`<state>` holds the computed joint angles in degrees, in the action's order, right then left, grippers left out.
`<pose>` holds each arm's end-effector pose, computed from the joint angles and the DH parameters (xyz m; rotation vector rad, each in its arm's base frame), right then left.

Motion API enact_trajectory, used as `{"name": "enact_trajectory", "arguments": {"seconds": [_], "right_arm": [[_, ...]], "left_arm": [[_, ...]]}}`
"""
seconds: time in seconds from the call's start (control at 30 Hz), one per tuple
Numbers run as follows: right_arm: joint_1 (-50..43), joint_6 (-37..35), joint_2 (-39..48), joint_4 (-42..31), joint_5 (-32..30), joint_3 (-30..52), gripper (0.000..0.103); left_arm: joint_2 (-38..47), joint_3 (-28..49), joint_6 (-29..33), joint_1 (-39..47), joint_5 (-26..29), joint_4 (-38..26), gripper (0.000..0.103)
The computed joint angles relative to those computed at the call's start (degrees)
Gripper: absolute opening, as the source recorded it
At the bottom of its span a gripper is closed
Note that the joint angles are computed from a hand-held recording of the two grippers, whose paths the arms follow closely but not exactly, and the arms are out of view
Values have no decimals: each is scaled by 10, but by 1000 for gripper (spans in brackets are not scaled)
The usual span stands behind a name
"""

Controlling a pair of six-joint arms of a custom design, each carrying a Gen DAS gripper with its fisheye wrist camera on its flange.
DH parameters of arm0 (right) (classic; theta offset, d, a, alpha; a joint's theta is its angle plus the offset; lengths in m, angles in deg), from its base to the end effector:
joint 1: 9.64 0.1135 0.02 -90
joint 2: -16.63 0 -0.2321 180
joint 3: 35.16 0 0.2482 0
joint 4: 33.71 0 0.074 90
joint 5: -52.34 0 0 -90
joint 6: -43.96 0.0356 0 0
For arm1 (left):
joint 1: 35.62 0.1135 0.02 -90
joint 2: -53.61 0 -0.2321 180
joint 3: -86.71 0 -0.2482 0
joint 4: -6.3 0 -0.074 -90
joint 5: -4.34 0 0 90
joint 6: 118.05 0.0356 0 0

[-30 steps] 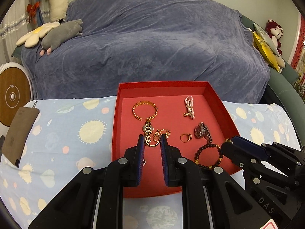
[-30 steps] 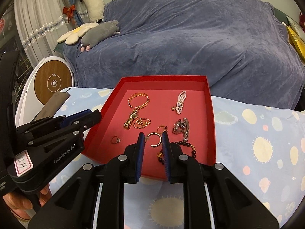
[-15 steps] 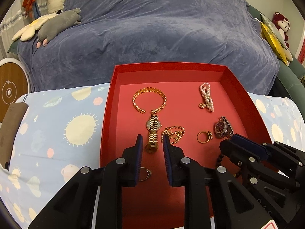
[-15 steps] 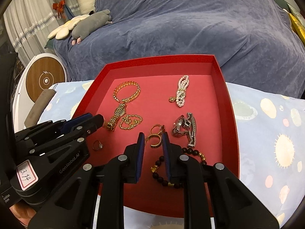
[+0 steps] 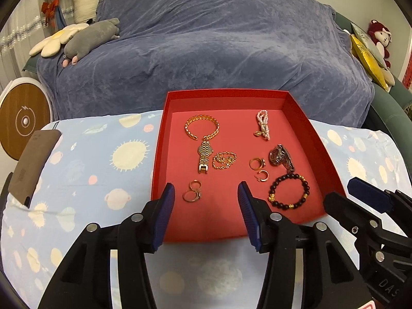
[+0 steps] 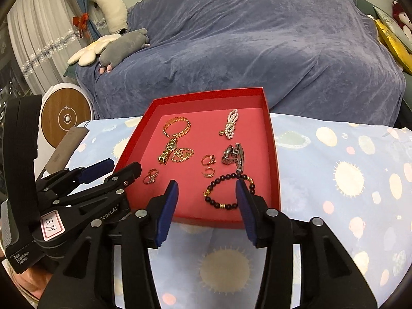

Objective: Organize jewelry

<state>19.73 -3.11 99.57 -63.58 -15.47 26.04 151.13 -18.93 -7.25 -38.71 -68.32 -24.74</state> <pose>0.2580 0.1297 0.1681 0.4424 2.3445 0.1119 0.3407 -0.0290 0.1584 0.6302 2.3911 -0.2493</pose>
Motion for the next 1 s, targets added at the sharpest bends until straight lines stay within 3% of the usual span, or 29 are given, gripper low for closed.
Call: {"name": "enact_trajectory", "arguments": {"seconds": [0.17, 0.4, 0.53, 1.0], "right_arm": [[88, 61, -53, -76, 78, -22, 59], [201, 179, -76, -169, 157, -33, 72], [227, 224, -77, -184, 165, -41, 77], [229, 248, -25, -181, 174, -34, 89]], "left_arm": [[-123, -109, 23, 30, 10, 2, 68], [-207, -186, 54, 88, 40, -41, 74], [-227, -211, 69, 111, 45, -51, 74], [-206, -222, 78, 107, 27, -30, 80]]}}
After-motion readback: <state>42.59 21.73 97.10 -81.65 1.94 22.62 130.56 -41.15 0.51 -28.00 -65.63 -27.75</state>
